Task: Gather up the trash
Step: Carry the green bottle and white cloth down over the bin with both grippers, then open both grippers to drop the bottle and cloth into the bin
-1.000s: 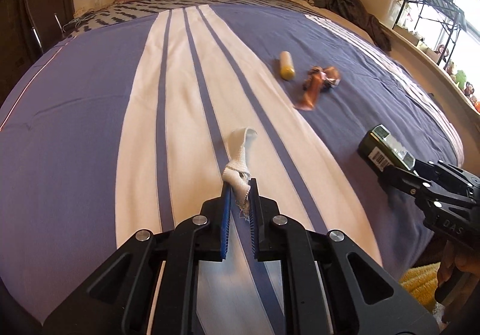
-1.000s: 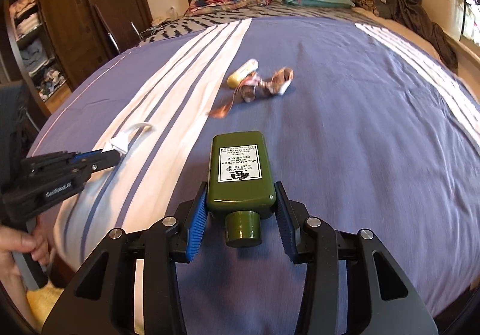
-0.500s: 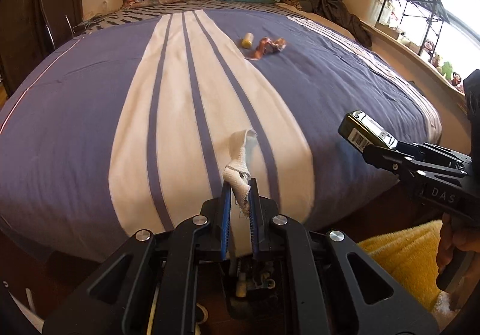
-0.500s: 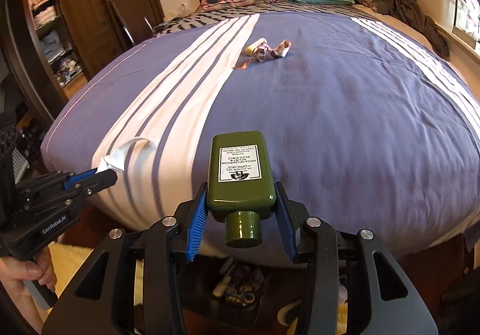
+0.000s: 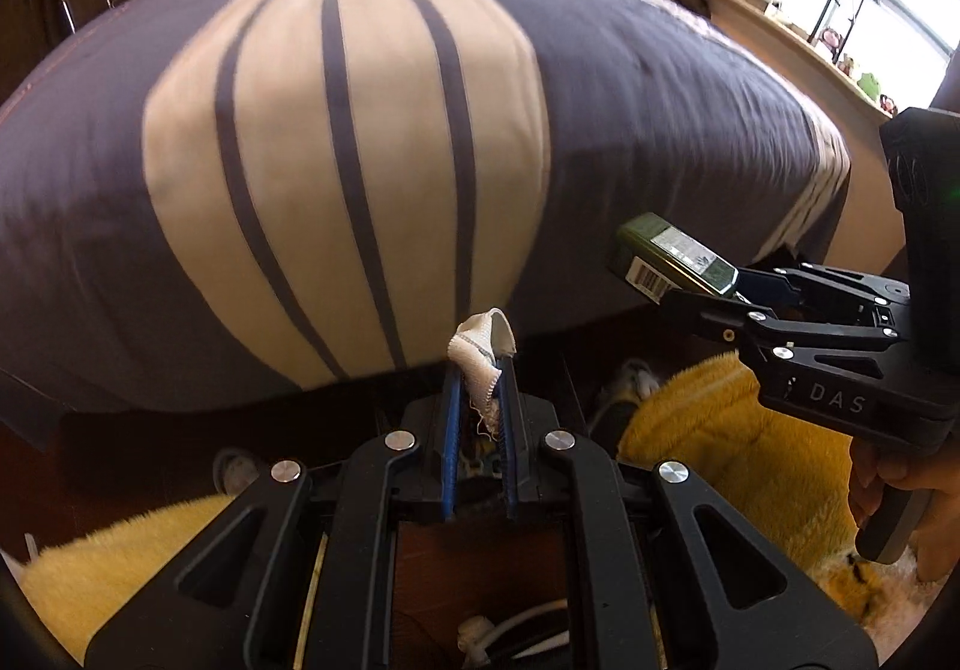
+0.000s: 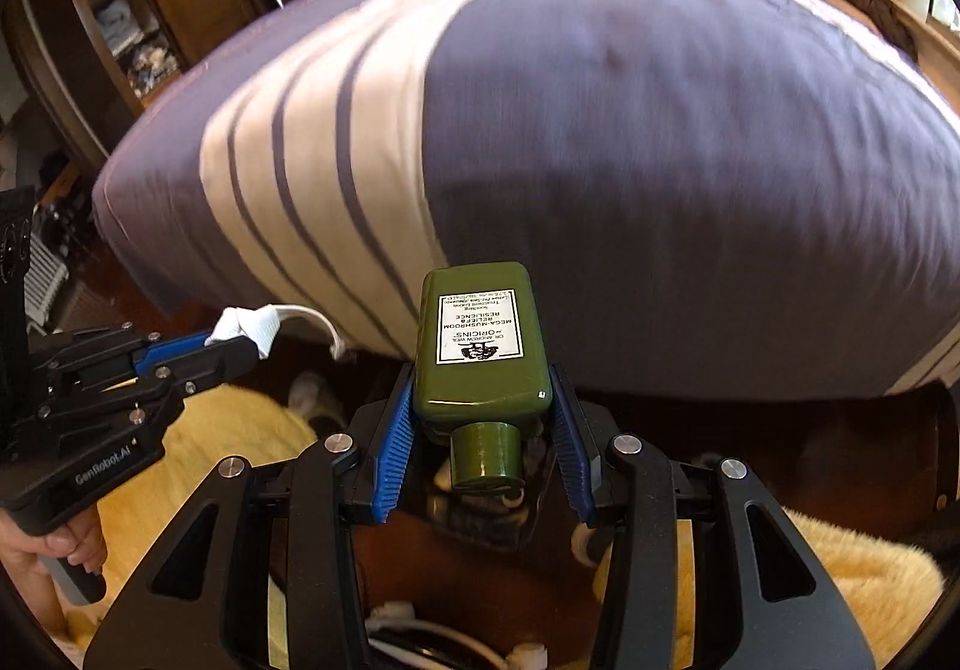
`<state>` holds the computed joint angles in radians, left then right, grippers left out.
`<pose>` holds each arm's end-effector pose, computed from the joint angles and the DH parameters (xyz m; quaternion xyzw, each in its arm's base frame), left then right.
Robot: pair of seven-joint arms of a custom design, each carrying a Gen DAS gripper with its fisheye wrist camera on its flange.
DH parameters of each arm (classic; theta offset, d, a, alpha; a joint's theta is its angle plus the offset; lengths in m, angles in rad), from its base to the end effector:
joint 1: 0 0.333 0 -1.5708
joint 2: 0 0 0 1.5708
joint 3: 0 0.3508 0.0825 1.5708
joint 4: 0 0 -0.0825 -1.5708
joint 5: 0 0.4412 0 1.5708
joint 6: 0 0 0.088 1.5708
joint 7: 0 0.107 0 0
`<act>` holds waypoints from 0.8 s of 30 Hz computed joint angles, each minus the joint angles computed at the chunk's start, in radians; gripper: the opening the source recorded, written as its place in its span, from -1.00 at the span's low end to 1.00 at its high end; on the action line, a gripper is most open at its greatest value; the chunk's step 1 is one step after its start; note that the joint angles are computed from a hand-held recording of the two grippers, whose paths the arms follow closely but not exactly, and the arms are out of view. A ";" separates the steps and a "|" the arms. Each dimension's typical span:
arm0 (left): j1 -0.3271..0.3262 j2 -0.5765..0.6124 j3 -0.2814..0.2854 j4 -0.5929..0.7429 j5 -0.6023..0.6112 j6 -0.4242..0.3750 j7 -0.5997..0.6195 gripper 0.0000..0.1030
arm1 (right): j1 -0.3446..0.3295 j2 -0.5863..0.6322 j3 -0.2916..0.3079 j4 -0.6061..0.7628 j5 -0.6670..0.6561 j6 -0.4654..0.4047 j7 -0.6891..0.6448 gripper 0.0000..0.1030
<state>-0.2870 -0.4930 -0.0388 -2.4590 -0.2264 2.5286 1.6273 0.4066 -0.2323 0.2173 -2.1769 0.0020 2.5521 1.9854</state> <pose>0.4522 -0.1521 0.5434 -0.5931 0.7520 -0.2676 0.1049 0.4618 0.3428 0.5681 -0.7445 0.5978 -0.1009 0.2798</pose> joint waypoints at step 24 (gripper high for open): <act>0.061 0.237 -0.047 0.027 -0.115 -0.103 0.083 -0.73 | 0.049 0.201 -0.042 0.055 0.114 -0.091 -0.006 -0.14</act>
<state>-0.2258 -0.2562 -0.0861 -2.4324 -0.3415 2.4258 1.7102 0.4559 -0.0316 0.1750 -2.1215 0.1164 2.4614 1.9796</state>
